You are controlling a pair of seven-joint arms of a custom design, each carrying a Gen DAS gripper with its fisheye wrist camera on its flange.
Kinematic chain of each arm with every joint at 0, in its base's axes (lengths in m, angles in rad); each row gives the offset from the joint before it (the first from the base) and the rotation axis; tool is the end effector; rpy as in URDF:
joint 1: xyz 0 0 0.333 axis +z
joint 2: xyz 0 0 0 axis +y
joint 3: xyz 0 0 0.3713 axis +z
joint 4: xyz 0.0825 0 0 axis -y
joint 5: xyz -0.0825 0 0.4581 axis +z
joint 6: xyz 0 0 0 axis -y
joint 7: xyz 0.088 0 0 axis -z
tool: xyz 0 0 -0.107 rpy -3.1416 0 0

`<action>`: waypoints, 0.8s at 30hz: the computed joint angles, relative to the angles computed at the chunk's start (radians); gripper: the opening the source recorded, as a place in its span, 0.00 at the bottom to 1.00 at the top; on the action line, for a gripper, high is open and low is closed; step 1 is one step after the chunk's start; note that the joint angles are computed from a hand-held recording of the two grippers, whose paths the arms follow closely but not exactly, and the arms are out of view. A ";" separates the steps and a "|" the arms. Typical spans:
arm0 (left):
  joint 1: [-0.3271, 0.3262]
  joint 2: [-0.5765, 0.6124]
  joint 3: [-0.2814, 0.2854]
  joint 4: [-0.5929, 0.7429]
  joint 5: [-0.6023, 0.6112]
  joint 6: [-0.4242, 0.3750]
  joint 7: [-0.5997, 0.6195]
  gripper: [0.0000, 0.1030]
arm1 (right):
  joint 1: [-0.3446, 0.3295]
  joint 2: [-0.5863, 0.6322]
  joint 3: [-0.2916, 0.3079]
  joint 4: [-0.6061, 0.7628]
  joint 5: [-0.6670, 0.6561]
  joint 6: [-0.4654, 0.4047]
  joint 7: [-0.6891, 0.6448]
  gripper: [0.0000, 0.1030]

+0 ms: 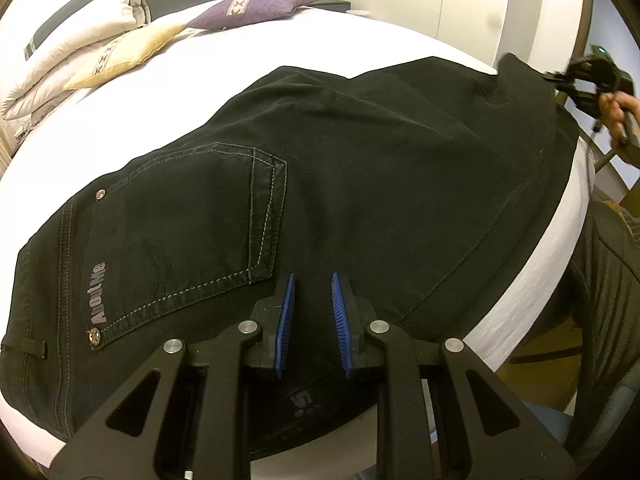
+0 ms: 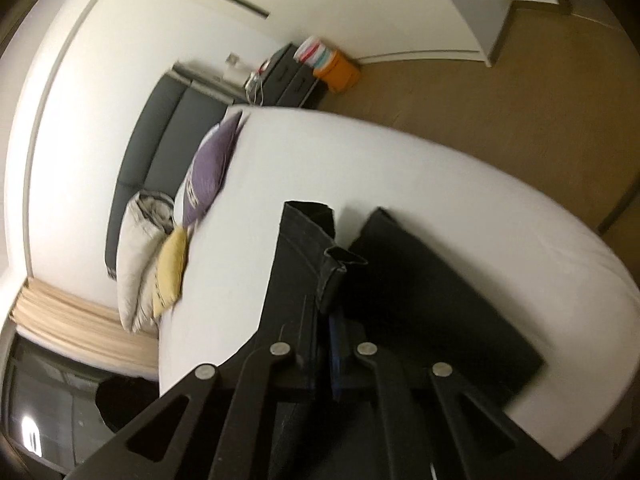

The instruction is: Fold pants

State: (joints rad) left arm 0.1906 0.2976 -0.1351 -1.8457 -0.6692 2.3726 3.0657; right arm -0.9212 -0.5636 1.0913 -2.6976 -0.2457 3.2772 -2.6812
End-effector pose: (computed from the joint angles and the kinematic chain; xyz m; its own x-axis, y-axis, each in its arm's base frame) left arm 0.7275 0.0406 0.4049 -0.8290 -0.5578 -0.0395 -0.4450 0.7008 -0.5575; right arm 0.4693 0.1098 0.3985 -0.6244 -0.2213 -0.7491 0.0229 0.9535 -0.3007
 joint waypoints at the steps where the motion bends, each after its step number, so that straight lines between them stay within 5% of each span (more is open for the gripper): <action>1: 0.000 -0.002 -0.001 -0.004 -0.002 0.005 0.003 0.18 | 0.041 -0.027 -0.022 -0.019 0.012 -0.023 0.012 0.05; 6: -0.004 -0.011 -0.001 -0.021 -0.004 0.036 0.011 0.18 | 0.158 -0.054 -0.074 -0.078 0.007 -0.087 0.101 0.05; 11: -0.010 -0.016 0.001 -0.028 0.009 0.056 0.002 0.18 | 0.168 -0.043 -0.058 -0.108 -0.025 -0.080 0.193 0.05; 24: -0.019 -0.044 0.002 -0.051 0.010 0.051 0.020 0.18 | 0.298 -0.045 -0.203 -0.090 -0.181 -0.211 0.257 0.05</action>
State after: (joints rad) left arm 0.1715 0.2540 -0.1335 -1.8964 -0.6592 2.4233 3.0856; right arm -0.6228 -0.6088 0.8884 -2.7877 -0.4270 3.0661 -2.4242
